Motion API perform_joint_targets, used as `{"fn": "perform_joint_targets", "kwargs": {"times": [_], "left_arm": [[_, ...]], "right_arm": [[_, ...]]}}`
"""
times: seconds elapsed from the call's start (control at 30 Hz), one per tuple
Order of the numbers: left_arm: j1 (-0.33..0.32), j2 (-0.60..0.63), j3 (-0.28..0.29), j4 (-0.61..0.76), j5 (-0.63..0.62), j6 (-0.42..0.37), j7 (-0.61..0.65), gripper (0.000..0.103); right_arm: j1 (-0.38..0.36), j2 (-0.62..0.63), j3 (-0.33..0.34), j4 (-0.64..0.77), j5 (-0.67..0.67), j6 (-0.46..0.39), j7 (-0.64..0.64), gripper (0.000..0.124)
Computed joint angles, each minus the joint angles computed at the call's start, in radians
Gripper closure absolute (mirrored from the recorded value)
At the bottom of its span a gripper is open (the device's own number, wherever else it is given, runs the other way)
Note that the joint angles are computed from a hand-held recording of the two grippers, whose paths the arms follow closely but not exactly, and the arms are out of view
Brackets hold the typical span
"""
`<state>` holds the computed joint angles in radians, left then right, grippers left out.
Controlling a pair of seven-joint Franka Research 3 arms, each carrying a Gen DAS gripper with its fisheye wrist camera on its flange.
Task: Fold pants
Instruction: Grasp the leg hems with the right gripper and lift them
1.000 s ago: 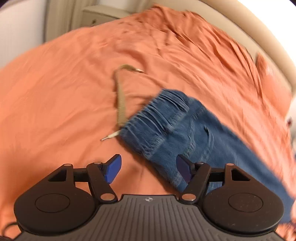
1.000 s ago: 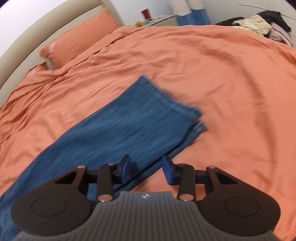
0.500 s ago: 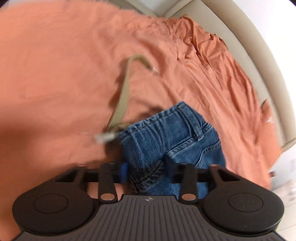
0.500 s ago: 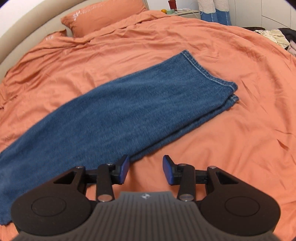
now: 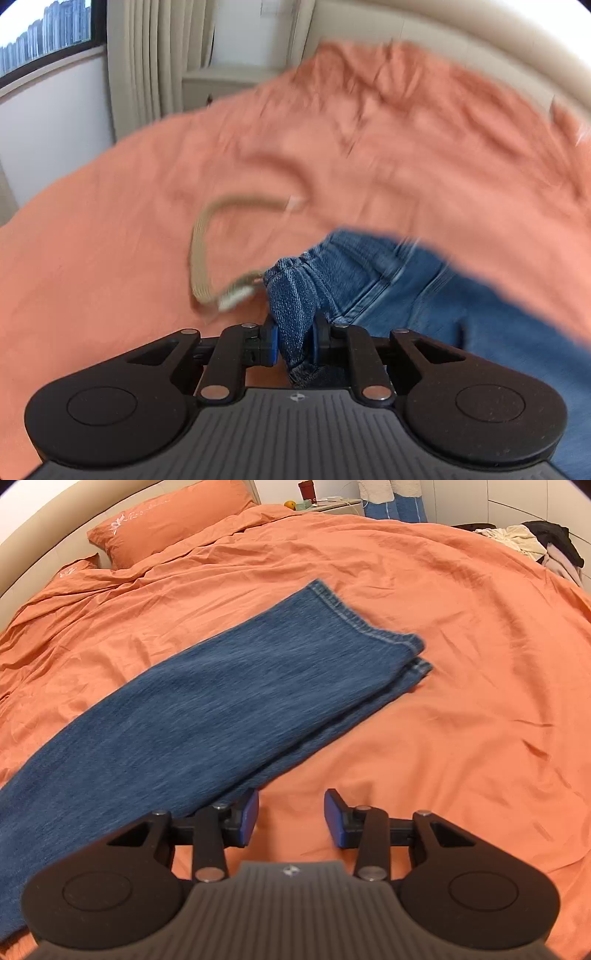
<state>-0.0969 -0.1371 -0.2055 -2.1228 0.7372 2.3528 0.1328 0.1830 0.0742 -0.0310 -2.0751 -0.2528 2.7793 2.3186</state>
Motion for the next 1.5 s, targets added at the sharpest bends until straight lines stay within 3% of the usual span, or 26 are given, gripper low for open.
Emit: {"fn": "perform_joint_targets", "kwargs": {"times": [0.1, 0.17, 0.2, 0.27, 0.33, 0.43, 0.53, 0.63, 0.7, 0.77, 0.83, 0.9, 0.97, 1.07, 1.2, 1.23, 1.27, 1.3, 1.37, 1.43, 1.5], "left_arm": [[-0.002, 0.013, 0.003, -0.014, -0.020, -0.009, -0.001, 0.079], [-0.008, 0.017, -0.007, 0.009, -0.006, -0.070, 0.023, 0.058], [-0.015, 0.018, -0.010, 0.025, -0.004, -0.105, 0.060, 0.055], [-0.027, -0.003, -0.017, 0.030, 0.010, -0.151, 0.112, 0.040], [-0.036, -0.026, -0.027, 0.036, 0.022, -0.194, 0.132, 0.034], [-0.050, -0.065, -0.045, 0.035, 0.032, -0.233, 0.121, 0.034], [-0.065, -0.081, -0.056, 0.048, 0.026, -0.232, 0.143, 0.034], [-0.083, -0.063, -0.063, 0.087, -0.013, -0.230, 0.187, 0.035], [-0.096, -0.040, -0.071, 0.122, -0.026, -0.234, 0.209, 0.037], [-0.112, -0.010, -0.077, 0.162, -0.037, -0.230, 0.233, 0.039], [-0.128, 0.029, -0.085, 0.213, -0.030, -0.240, 0.248, 0.039], [-0.148, 0.074, -0.086, 0.267, -0.030, -0.241, 0.276, 0.040], [-0.169, 0.121, -0.083, 0.323, -0.037, -0.233, 0.313, 0.045], [-0.202, 0.199, -0.076, 0.412, -0.051, -0.208, 0.369, 0.047], [-0.257, 0.317, -0.064, 0.545, -0.067, -0.169, 0.429, 0.047], [-0.271, 0.347, -0.061, 0.580, -0.077, -0.157, 0.449, 0.047], [-0.284, 0.373, -0.057, 0.610, -0.087, -0.144, 0.468, 0.047], [-0.297, 0.402, -0.053, 0.642, -0.098, -0.130, 0.489, 0.047], [-0.316, 0.470, -0.053, 0.716, -0.152, -0.098, 0.552, 0.047], [-0.349, 0.553, -0.047, 0.818, -0.185, -0.108, 0.604, 0.047], [-0.387, 0.646, -0.039, 0.932, -0.207, -0.120, 0.658, 0.047]], "right_arm": [[-0.013, -0.020, -0.009, -0.018, -0.012, 0.004, -0.005, 0.087], [-0.028, -0.036, -0.015, -0.036, -0.015, 0.017, 0.001, 0.087], [-0.039, -0.044, -0.017, -0.047, -0.011, 0.031, 0.005, 0.087], [-0.062, -0.062, -0.023, -0.076, 0.003, 0.075, 0.021, 0.087], [-0.088, -0.077, -0.026, -0.108, 0.066, 0.137, 0.014, 0.087], [-0.118, -0.074, -0.027, -0.128, 0.191, 0.216, -0.025, 0.088], [-0.134, -0.039, -0.018, -0.109, 0.406, 0.282, -0.180, 0.089], [-0.164, 0.025, 0.022, -0.046, 0.644, 0.303, -0.349, 0.090], [-0.210, 0.080, 0.084, 0.014, 0.831, 0.310, -0.489, 0.096], [-0.219, 0.130, 0.096, 0.067, 0.899, 0.306, -0.538, 0.099], [-0.209, 0.171, 0.078, 0.114, 0.905, 0.270, -0.540, 0.100], [-0.190, 0.193, 0.045, 0.141, 0.875, 0.233, -0.505, 0.118], [-0.186, 0.189, 0.034, 0.141, 0.851, 0.219, -0.516, 0.123], [-0.116, 0.173, -0.056, 0.118, 0.672, 0.204, -0.443, 0.124], [-0.220, 0.187, 0.062, 0.119, 0.823, 0.232, -0.590, 0.124], [-0.256, 0.188, 0.101, 0.122, 0.899, 0.234, -0.642, 0.123], [-0.287, 0.184, 0.134, 0.122, 0.980, 0.237, -0.697, 0.114], [-0.288, 0.173, 0.133, 0.113, 1.014, 0.234, -0.714, 0.092], [-0.295, 0.140, 0.137, 0.086, 1.086, 0.223, -0.781, 0.072], [-0.367, 0.112, 0.207, 0.084, 1.351, 0.154, -1.008, 0.072], [-0.378, 0.091, 0.205, 0.068, 1.489, 0.087, -1.091, 0.072]]}}
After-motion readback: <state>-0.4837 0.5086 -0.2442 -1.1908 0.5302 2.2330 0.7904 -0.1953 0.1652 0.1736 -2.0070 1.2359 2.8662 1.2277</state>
